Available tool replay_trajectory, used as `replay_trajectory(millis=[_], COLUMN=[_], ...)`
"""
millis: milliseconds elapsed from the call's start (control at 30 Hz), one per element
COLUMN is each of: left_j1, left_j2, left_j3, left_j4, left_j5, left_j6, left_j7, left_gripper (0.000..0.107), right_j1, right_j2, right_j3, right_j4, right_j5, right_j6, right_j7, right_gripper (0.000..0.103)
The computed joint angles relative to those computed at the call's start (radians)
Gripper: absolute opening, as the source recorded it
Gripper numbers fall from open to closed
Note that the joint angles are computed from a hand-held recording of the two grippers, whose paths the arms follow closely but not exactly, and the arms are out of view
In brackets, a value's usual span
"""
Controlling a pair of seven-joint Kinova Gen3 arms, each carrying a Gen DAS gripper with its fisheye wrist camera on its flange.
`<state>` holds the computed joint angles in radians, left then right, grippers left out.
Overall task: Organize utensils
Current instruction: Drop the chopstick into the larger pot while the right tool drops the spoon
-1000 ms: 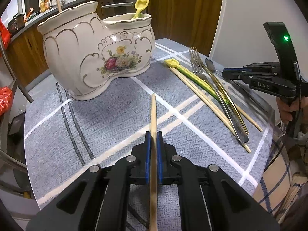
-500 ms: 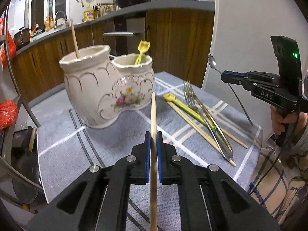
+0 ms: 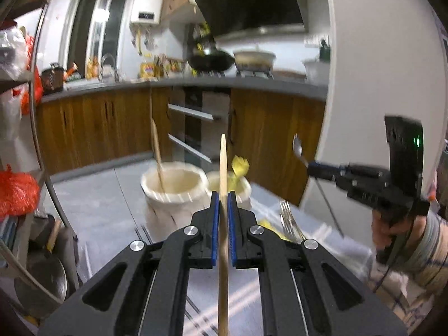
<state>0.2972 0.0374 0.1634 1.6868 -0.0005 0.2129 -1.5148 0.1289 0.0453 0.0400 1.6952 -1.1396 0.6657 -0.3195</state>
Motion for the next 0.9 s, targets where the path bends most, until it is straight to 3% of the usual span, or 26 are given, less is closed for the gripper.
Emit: replay_trajectory(millis=[200, 333, 400, 500, 600, 733, 900], left_j1=[-0.044, -0.102, -0.060, -0.018, 0.100, 0.245, 0.278], left_j2=[0.037, 0.079, 0.100, 0.136, 0.173, 0.221, 0.270], left_j3=[-0.002, 0.042, -0.009, -0.059, -0.186, -0.353, -0.395], left_j4=[-0.055, -0.087, -0.099, -0.107, -0.118, -0.146, -0.181], left_j5=[0.092, 0.145, 0.156, 0.267, 0.389, 0.552, 0.739], left_j6=[-0.083, -0.174, -0.221, -0.327, -0.421, -0.453, -0.454], left_j7=[-0.053, -0.081, -0.071, -0.122, -0.181, -0.248, -0.400], left_gripper=[0.006, 0.006, 0.006, 0.006, 0.006, 0.006, 0.006], right_j1=[-0.025, -0.026, -0.024, -0.020, 0.005, -0.015, -0.031], right_j2=[0.072, 0.116, 0.134, 0.162, 0.190, 0.231, 0.260], right_j3=[-0.050, -0.100, -0.123, -0.159, -0.205, -0.217, -0.245], right_j4=[-0.105, -0.155, -0.174, -0.192, -0.199, -0.230, -0.233], right_j5=[0.002, -0.049, -0.071, -0.151, -0.271, -0.316, -0.331], right_j6=[-0.037, -0.097, -0.128, -0.183, -0.220, -0.263, -0.340], right_j7=[-0.093, -0.097, -0.097, -0.048, 0.049, 0.081, 0.123], right_gripper=[0.004, 0.004, 0.004, 0.004, 0.004, 0.004, 0.004])
